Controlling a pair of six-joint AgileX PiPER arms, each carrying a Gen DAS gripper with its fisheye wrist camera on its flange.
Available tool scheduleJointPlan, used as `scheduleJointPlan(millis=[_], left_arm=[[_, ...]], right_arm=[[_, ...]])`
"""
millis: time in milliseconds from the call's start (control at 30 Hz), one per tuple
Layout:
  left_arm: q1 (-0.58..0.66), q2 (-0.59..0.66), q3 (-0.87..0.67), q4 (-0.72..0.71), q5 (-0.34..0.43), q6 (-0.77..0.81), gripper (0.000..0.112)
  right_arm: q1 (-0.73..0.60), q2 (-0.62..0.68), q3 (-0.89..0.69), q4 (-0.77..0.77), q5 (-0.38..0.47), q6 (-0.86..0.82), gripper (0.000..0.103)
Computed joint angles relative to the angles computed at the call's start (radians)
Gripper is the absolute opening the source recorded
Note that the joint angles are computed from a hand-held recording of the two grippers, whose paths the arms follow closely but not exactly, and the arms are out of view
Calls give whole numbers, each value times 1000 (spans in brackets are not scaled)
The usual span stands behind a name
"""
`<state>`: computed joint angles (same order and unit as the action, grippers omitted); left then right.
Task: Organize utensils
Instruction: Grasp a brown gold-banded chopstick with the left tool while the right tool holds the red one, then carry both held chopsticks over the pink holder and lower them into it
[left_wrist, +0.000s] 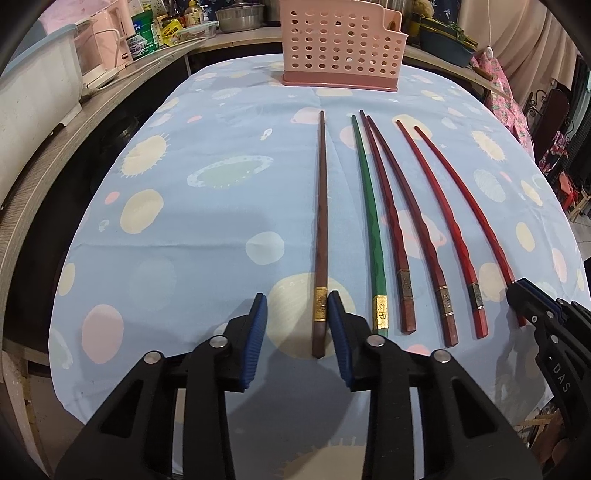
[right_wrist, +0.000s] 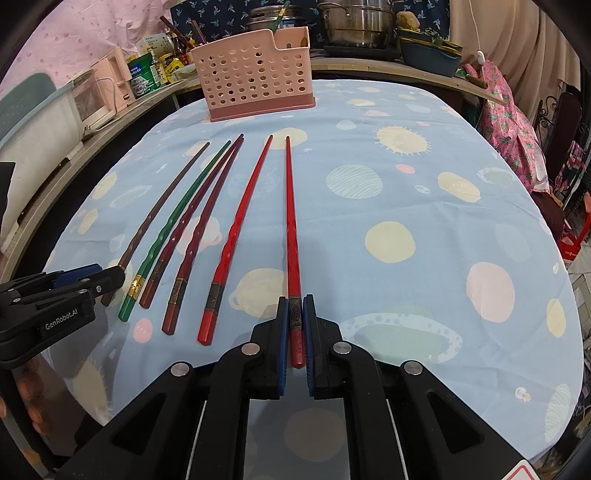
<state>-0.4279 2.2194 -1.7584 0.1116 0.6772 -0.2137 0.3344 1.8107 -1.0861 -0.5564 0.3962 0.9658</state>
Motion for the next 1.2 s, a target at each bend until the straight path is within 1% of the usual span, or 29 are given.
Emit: scheduleJointPlan(millis=[100,267,400,533,900,1000,1100,1200], left_arm=[[-1,-3,4,-2,-2,5,18],[3,-5,8,-9,-5,6,9],[14,-3,1,-41,2,30,9],[28,4,-26,-79,31,57,8],[61,-13,-112,-115,72,85,7],[71,-13,-164,-128,92,93,7],[81,1,-249,-137,119,96,7],[87,34,-370,-128,162,94,7]], right_arm=[[1,0,-2,0,2,1,7],[1,-1,0,-3,2,3,7],[1,-2,2,-1,-1,4,7],[-9,-7,-6,42,6,-37,7],[-56,-77,-55,79,19,-101,7],[-80,-96,-85,111,19,-143,7],[-107,-106,-128,131,20,-175,7],[-134,-108,-175,164,19,-214,7]])
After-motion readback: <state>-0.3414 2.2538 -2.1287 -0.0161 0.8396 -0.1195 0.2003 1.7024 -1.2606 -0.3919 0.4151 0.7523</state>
